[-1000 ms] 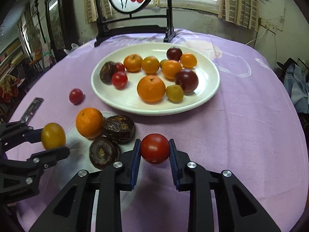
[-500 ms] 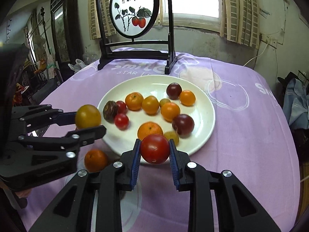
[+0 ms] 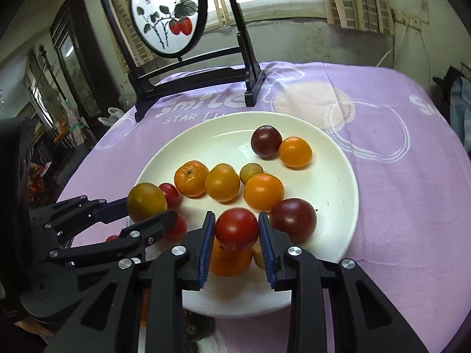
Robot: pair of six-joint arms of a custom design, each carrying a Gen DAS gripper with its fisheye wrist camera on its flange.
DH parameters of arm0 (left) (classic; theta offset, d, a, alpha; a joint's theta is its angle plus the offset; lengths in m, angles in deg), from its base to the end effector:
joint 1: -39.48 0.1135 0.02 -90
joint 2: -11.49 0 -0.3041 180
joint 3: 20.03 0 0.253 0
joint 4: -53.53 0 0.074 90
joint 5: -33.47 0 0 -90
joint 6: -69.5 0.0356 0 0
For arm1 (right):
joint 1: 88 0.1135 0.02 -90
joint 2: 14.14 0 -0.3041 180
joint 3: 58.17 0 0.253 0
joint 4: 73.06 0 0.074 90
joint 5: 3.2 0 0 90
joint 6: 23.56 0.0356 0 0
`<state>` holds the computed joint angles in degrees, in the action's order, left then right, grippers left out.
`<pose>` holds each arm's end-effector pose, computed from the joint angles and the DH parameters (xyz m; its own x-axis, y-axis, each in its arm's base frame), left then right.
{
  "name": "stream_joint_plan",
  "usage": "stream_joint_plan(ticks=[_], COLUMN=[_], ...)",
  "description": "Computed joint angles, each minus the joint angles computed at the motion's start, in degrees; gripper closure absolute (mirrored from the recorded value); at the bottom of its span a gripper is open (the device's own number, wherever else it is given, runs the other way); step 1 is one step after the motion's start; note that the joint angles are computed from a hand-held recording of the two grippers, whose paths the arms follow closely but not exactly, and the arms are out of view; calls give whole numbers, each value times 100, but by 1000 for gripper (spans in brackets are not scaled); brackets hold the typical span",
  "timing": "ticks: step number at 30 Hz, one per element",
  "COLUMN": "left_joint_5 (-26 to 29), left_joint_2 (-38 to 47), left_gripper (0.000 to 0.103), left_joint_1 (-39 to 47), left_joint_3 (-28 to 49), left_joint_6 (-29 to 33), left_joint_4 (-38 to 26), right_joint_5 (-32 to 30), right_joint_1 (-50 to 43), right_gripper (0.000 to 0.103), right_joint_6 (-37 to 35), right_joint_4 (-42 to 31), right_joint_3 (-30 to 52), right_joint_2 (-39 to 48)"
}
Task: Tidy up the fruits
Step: 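Release the yellow fruit onto the plate with the left tool while the right tool releases the tomato, then grasp a brown mangosteen with the right tool while the left tool grasps a tangerine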
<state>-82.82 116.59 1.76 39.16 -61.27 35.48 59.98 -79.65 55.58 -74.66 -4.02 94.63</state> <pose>0.2642 -0.1844 0.1302 -0.7960 -0.1245 -0.5923 -0.1652 0.9862 0.0147 0.3174 0.0628 0.1072 -0.7365 -0.2780 -0.6167 -0.5260 0.8086 0.2635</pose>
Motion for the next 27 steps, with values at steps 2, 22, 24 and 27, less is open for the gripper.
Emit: stream_joint_plan(ticks=[2,22,24,27], left_joint_5=[-232,-1128,-1098,-1081], left_joint_2=[-80,-1349,-1394,-1458], left_gripper=[50,11,11,11], left_joint_1=[-56,-1483,-1603,-1767], left_joint_3=[-89,-1343,-1486,-1698], left_joint_6=[-130,-1524,-1730,-2046], left_joint_4=[37,-330,-319,-299], right_joint_5=[-116,-510,-475,-363], right_joint_1=[-120,-855,-848,-824], right_gripper=[53,36,36,35], right_joint_6=[-5,-980,-1093,-1266], right_joint_4=[82,50,113,270], right_joint_3=[-70,-1390,-1585,-1921], right_joint_2=[-6,-981,-1087,-1265])
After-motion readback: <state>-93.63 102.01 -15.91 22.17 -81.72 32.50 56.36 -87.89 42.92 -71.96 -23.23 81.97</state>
